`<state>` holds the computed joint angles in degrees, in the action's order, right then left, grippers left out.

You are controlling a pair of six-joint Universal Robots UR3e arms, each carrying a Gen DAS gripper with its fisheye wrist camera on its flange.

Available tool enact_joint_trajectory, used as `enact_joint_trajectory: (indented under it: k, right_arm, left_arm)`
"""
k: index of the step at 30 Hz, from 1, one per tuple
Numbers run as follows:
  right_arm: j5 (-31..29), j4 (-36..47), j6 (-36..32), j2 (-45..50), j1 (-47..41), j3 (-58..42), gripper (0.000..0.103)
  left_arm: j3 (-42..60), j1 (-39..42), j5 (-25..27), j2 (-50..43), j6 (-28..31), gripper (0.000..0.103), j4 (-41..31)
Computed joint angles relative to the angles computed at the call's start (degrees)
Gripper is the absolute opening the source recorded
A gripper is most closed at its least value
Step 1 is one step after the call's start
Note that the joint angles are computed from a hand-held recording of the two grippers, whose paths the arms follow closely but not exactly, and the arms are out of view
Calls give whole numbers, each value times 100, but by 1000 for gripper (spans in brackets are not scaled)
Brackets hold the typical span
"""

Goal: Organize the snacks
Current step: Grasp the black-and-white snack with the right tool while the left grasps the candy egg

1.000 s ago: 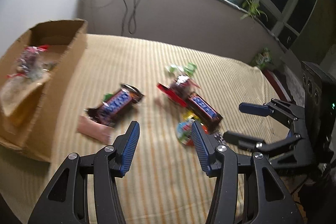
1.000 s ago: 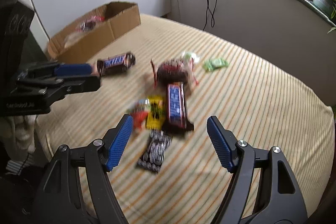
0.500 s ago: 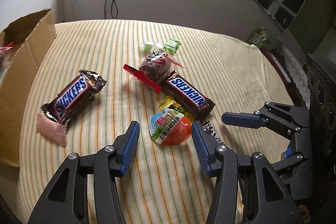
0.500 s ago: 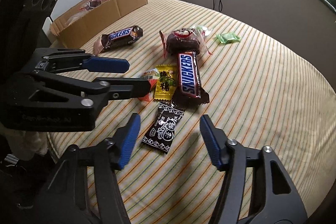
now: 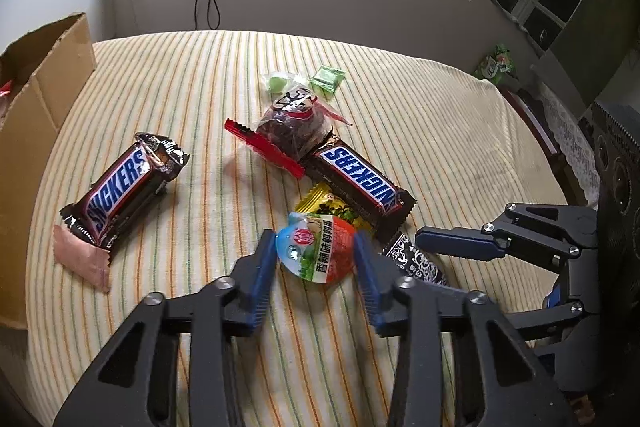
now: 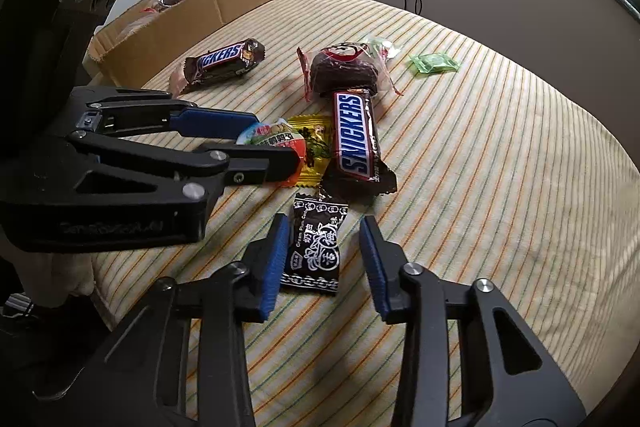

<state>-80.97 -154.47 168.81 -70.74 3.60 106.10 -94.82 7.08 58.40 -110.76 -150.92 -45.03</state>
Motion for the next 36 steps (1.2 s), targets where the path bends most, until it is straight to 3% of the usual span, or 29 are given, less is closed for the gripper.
enact_joint_trajectory:
  k: [4, 8, 13, 17, 23, 29, 36]
  right_arm:
    - [-60, -17, 20, -42, -16, 44, 26]
    - [-38, -63, 50, -109, -42, 138, 26]
    - [-42, -127, 42, -214, -50, 283, 26]
    - [-90, -130, 58, -175, -32, 257, 26]
    - [-207, -100, 88, -118, 57, 172, 26]
    - [-134, -109, 85, -113, 12, 194, 26]
    - [-138, -249, 195, -212, -29, 335, 26]
  left_arm:
    - [-149, -65, 56, 48, -2, 33, 284]
    - [-271, -55, 29, 114, -45, 27, 459]
    - [-332, -18, -9, 174, 47, 27, 468]
    - [-457, -88, 61, 199, 96, 27, 709]
    - [-358, -358, 413, 55, 68, 39, 888]
    - [-523, -499, 519, 24, 208, 37, 1269]
    - [-537, -240, 209, 102, 143, 36, 1011]
